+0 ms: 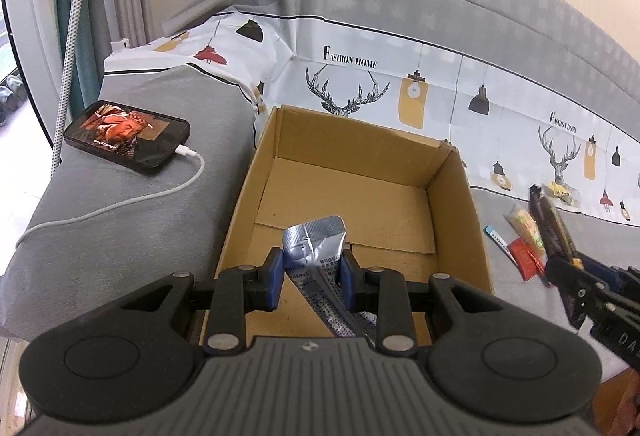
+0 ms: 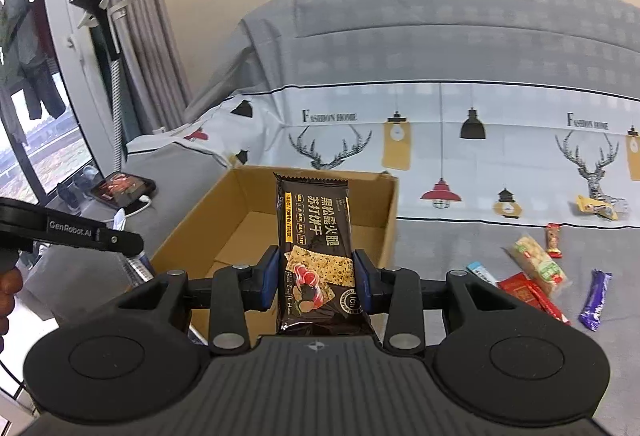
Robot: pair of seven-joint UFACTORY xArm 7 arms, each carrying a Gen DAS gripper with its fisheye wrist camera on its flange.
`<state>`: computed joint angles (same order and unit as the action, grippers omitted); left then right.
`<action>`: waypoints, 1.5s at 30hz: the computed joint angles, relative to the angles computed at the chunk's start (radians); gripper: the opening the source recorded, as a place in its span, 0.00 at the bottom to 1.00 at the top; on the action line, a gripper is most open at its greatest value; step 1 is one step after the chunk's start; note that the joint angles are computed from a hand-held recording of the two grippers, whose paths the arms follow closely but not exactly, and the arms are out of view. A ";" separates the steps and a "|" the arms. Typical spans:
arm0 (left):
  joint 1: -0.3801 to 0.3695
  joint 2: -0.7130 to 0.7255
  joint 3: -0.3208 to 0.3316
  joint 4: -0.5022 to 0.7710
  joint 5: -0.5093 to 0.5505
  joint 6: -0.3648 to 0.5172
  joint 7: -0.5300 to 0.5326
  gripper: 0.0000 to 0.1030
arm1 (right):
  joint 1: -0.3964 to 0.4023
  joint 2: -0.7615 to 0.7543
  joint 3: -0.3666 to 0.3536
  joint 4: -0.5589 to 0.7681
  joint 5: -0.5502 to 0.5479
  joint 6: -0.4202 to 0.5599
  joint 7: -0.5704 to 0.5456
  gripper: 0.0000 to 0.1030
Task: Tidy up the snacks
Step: 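Carry the biscuit bar into the box and open the right gripper, then open the left gripper to drop the silver stick pack into the box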
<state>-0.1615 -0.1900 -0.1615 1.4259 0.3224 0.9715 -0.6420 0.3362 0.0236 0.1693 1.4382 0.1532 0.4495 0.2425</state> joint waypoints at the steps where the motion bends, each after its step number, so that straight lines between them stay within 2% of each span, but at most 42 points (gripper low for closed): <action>1: 0.000 0.001 0.002 0.000 -0.003 -0.002 0.003 0.31 | 0.002 0.006 0.002 0.008 0.005 0.006 -0.008 0.39; 25: -0.018 0.173 0.052 0.090 -0.004 0.021 0.053 0.31 | 0.032 0.256 0.033 0.219 0.058 0.103 -0.103 0.39; 38: -0.038 0.265 0.081 0.150 -0.009 0.043 0.077 0.31 | 0.035 0.361 0.031 0.321 0.057 0.124 -0.104 0.39; 43: -0.046 0.274 0.089 0.141 0.047 0.024 0.063 0.33 | 0.037 0.392 0.027 0.354 0.062 0.125 -0.079 0.39; 44: -0.045 0.274 0.091 0.140 0.045 0.016 0.062 0.36 | 0.036 0.397 0.029 0.358 0.063 0.118 -0.081 0.41; 45: -0.043 0.272 0.093 0.135 0.044 0.004 0.058 0.53 | 0.033 0.401 0.034 0.361 0.068 0.108 -0.089 0.42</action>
